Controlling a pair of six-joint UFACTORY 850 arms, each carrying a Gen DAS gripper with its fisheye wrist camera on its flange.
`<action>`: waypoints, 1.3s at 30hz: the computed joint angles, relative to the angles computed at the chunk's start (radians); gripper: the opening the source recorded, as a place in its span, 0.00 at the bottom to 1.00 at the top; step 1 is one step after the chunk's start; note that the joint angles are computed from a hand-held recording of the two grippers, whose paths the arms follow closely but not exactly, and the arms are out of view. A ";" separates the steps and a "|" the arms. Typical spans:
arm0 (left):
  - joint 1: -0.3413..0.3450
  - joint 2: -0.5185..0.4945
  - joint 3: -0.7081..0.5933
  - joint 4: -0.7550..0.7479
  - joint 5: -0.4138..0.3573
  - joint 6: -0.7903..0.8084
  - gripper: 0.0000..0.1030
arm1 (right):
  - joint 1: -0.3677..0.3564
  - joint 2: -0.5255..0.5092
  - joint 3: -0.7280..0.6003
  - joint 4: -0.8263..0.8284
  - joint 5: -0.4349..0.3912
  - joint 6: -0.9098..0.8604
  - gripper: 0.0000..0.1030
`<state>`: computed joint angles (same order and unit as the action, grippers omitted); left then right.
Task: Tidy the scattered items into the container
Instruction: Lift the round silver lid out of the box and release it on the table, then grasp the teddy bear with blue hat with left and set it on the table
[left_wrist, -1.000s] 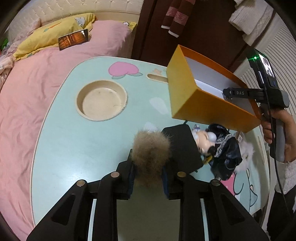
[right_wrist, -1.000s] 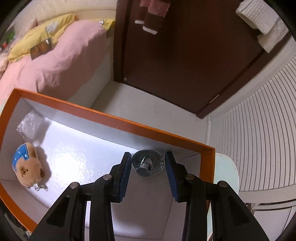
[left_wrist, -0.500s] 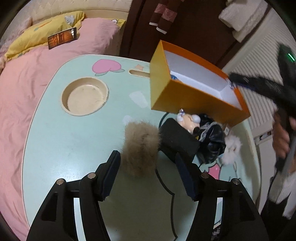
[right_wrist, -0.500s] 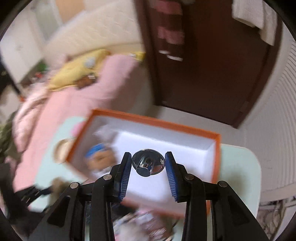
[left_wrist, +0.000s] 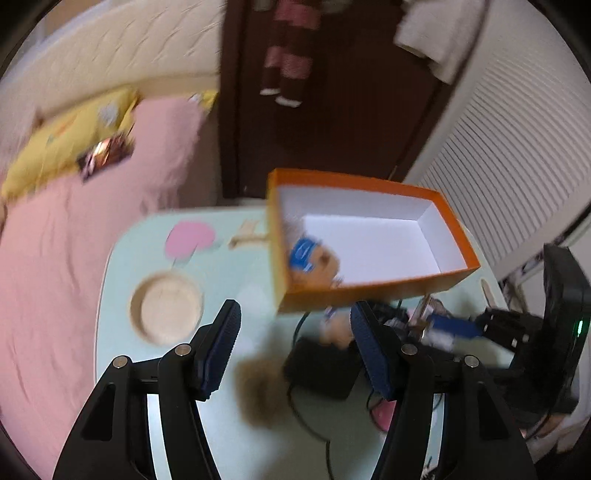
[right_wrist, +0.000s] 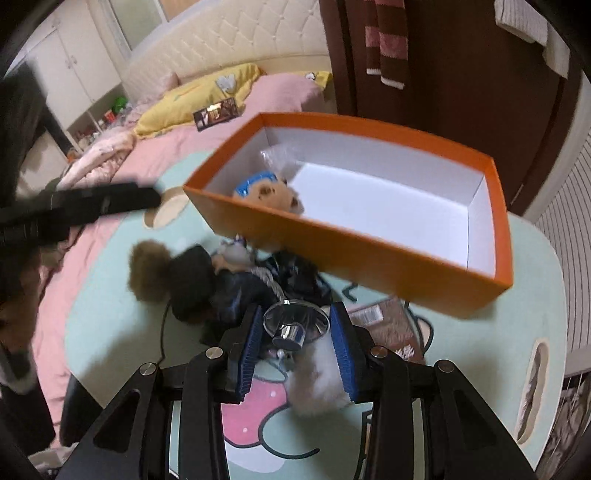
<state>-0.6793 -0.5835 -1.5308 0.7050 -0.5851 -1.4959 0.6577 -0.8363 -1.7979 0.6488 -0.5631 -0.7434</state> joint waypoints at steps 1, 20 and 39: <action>0.005 -0.026 -0.044 -0.026 -0.007 0.052 0.61 | -0.003 0.008 0.011 0.007 0.006 -0.001 0.41; 0.070 -0.587 -0.871 -0.329 -0.590 0.521 0.43 | -0.060 0.087 0.136 0.365 0.013 -0.261 0.63; 0.082 -0.061 -0.111 -0.104 0.116 0.064 0.26 | -0.080 0.092 0.129 0.394 0.021 -0.261 0.63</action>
<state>-0.5971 -0.6441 -1.6418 0.6012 -0.4691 -1.4316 0.5780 -0.7442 -1.6691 1.0429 -0.5424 -1.0044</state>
